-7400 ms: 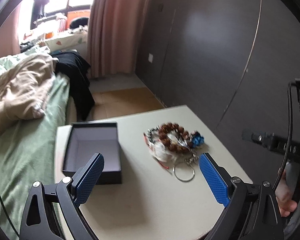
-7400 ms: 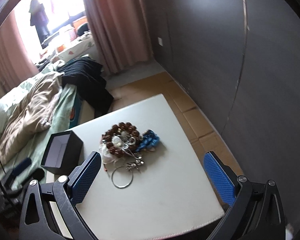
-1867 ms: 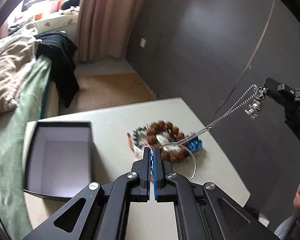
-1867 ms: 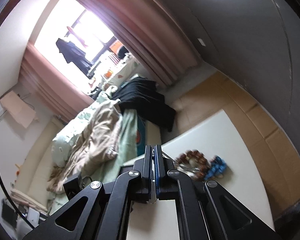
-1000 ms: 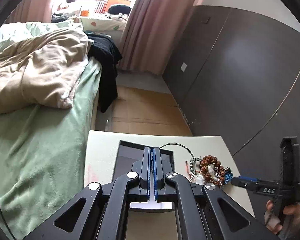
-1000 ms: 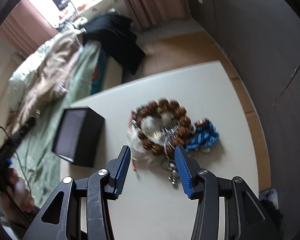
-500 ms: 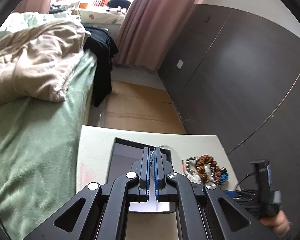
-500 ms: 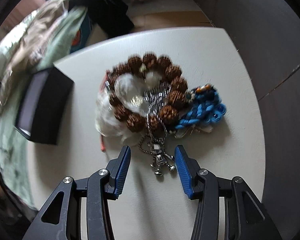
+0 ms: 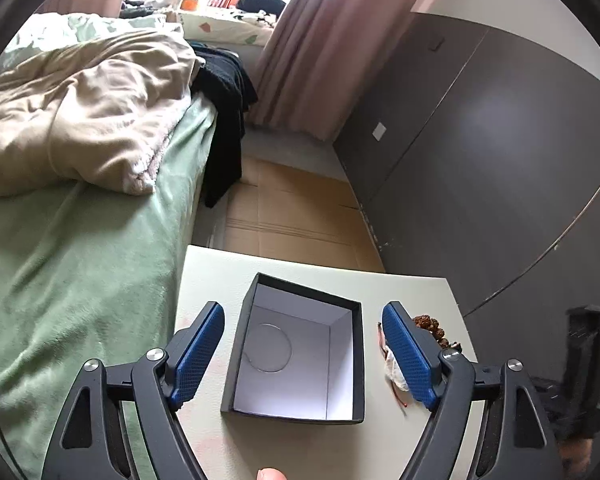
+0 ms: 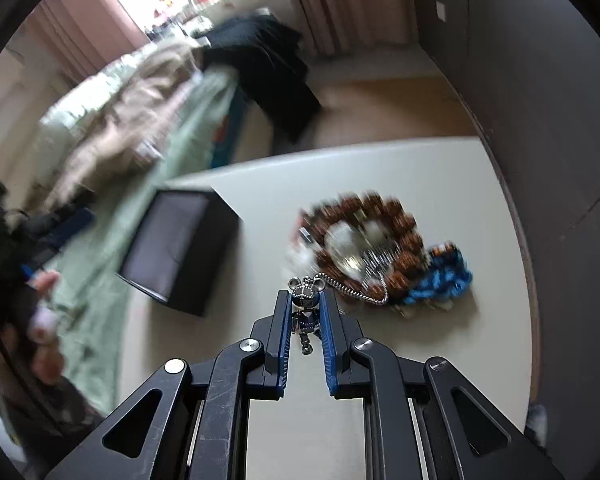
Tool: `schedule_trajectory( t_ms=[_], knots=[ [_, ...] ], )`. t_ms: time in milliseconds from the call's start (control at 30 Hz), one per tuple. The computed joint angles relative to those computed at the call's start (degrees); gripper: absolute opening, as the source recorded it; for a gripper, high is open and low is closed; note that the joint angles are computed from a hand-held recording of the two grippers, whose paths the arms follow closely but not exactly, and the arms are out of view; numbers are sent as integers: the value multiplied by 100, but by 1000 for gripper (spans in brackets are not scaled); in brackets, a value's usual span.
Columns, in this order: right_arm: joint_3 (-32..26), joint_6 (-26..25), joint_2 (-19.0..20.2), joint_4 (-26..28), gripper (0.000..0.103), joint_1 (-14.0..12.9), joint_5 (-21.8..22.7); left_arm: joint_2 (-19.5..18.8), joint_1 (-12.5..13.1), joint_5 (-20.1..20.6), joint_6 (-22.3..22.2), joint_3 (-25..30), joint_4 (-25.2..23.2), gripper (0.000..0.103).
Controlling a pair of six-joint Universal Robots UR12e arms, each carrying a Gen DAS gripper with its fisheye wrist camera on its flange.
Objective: Organize jewelry
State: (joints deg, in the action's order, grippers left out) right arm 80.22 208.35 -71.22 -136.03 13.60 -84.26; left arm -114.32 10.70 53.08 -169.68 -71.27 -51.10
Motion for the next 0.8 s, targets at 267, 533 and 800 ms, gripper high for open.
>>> schedule_trajectory(
  t_ms=[267,533,800],
  knots=[
    [-46,430,-32,-1274,15,53,-315,-19,19,-113,-21,28,-3,82],
    [-199,507,-10,-1995,15,195,-849,6,3,64,50,23,10,82],
    [-651,348,87,-2338,15,348,-1238,38,32,137,130,-35,343,97]
  ],
)
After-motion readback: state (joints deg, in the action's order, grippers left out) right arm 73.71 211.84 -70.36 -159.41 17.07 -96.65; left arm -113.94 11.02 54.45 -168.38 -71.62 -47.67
